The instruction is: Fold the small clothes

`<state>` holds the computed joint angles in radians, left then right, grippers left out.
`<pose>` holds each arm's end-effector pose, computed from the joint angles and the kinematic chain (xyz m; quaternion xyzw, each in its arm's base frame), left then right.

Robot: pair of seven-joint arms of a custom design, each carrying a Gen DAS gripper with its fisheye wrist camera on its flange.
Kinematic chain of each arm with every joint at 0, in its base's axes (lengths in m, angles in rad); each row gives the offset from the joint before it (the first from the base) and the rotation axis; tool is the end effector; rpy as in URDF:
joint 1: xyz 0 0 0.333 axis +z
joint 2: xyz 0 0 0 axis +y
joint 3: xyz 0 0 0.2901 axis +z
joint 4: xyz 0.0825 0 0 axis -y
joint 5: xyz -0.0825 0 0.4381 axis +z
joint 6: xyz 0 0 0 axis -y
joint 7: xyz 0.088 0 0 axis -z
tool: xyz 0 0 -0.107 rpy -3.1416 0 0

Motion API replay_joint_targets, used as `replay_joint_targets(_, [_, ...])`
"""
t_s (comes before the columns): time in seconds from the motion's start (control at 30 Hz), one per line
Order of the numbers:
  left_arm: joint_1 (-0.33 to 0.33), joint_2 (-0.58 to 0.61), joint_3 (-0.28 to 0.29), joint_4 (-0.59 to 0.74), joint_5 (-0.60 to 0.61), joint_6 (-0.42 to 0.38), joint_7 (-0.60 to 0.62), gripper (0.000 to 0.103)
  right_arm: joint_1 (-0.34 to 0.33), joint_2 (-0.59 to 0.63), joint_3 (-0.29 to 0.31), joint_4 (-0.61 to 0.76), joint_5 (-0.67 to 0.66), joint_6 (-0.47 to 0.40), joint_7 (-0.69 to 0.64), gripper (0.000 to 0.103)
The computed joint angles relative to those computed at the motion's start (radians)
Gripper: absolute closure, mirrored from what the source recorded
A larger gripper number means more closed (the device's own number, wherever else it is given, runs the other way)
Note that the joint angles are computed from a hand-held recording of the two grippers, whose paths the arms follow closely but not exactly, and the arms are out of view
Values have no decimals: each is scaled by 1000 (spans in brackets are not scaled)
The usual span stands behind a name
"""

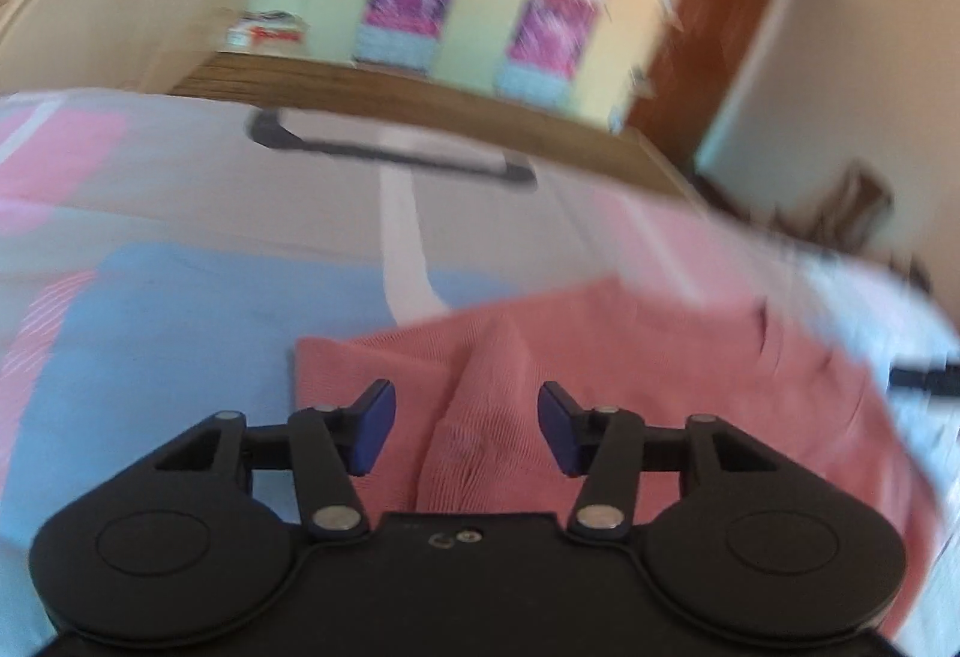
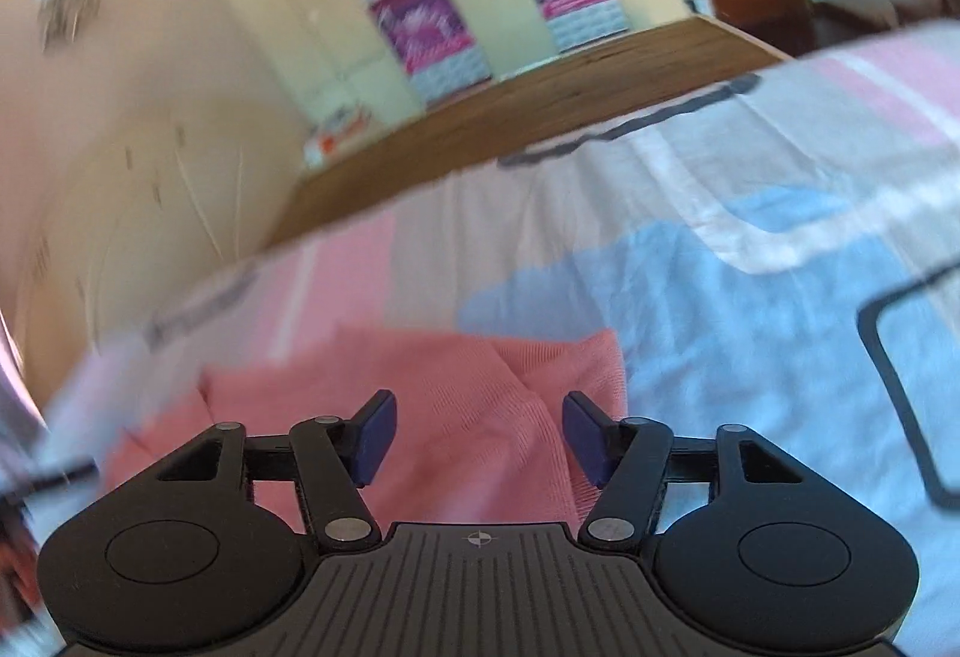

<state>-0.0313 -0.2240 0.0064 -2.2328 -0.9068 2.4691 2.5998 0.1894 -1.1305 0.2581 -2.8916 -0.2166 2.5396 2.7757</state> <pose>0.5736 -0.0125 0.4655 -0.4861 0.7766 -0.3880 0.1004 0.3296 0.1479 0.5047 -0.3934 0.8220 -0.2082 0.3552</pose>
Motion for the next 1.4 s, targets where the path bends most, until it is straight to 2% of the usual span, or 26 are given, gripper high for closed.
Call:
replay_joint_targets(0.07, [-3,23,-19,10,65,5,13,64,1,83,4,44,-21,-26,-51,47])
replay_joint_targets(0.13, [-12,25,-33,-7,89,47,45,68,7,171,4,97,-39,-73,-109,49])
replay_joint_targets(0.2, [-21,21,-29,-19,68,60,63,84,9,220,15,121,-70,-88,-141,51])
replay_joint_targets(0.23, [-25,15,-25,-27,47,73,76,93,13,225,13,120,-79,-82,-151,60])
replay_joint_targets(0.27, [-30,9,-19,-34,24,77,95,96,21,222,4,113,-81,-70,-159,71])
replay_joint_targets(0.3, [-34,-3,-15,-49,1,88,116,96,25,217,1,106,-83,-64,-163,79])
replay_joint_targets(0.33, [-41,-17,-9,-61,-29,103,147,97,27,209,3,101,-88,-68,-168,93])
replay_joint_targets(0.4, [-67,-47,11,-80,-137,136,236,97,16,172,40,92,-120,-89,-152,96])
replay_joint_targets(0.47, [-97,-71,43,-85,-296,153,363,97,-6,130,95,91,-177,-89,-111,96])
replay_joint_targets(0.57, [-105,-71,37,-67,-428,198,457,97,-26,64,156,76,-249,-84,-37,96])
replay_joint_targets(0.63, [-84,-12,-12,-24,-329,262,338,97,-44,95,164,91,-270,-105,-5,96])
replay_joint_targets(0.73, [-63,79,-50,38,-175,269,137,97,-49,175,121,105,-245,-100,56,96])
replay_joint_targets(0.87, [-59,128,-83,57,-41,308,68,97,-30,223,100,117,-248,-127,89,96])
replay_joint_targets(0.93, [-45,152,-86,71,37,282,13,95,-16,226,82,111,-242,-133,98,96])
replay_joint_targets(1.0, [-45,156,-95,65,42,326,31,80,-7,219,62,106,-238,-137,96,93])
replay_joint_targets(1.03, [-43,146,-101,53,74,355,0,65,-7,221,55,115,-232,-147,96,76])
replay_joint_targets(1.07, [-44,122,-106,31,36,386,39,60,-20,232,73,145,-239,-188,105,56])
replay_joint_targets(1.1, [-79,69,-77,-7,-72,386,144,59,-41,234,116,169,-268,-216,123,51])
replay_joint_targets(1.13, [-106,29,-56,-28,-167,352,236,57,-35,228,123,172,-310,-189,131,50])
replay_joint_targets(1.2, [-143,-35,-51,-72,-184,262,307,51,-2,301,82,208,-315,-96,75,51])
replay_joint_targets(1.23, [-159,-53,-58,-89,-159,229,318,50,6,357,76,238,-320,-51,42,60])
replay_joint_targets(1.27, [-175,-64,-64,-101,-142,200,310,50,11,417,73,270,-325,1,17,74])
replay_joint_targets(1.33, [-199,-70,-66,-107,-119,113,270,50,39,532,39,323,-296,125,-36,79])
replay_joint_targets(1.37, [-211,-73,-69,-116,-125,113,276,49,46,578,38,349,-292,160,-64,79])
replay_joint_targets(1.4, [-218,-76,-80,-131,-119,147,277,49,50,616,45,377,-297,161,-99,79])
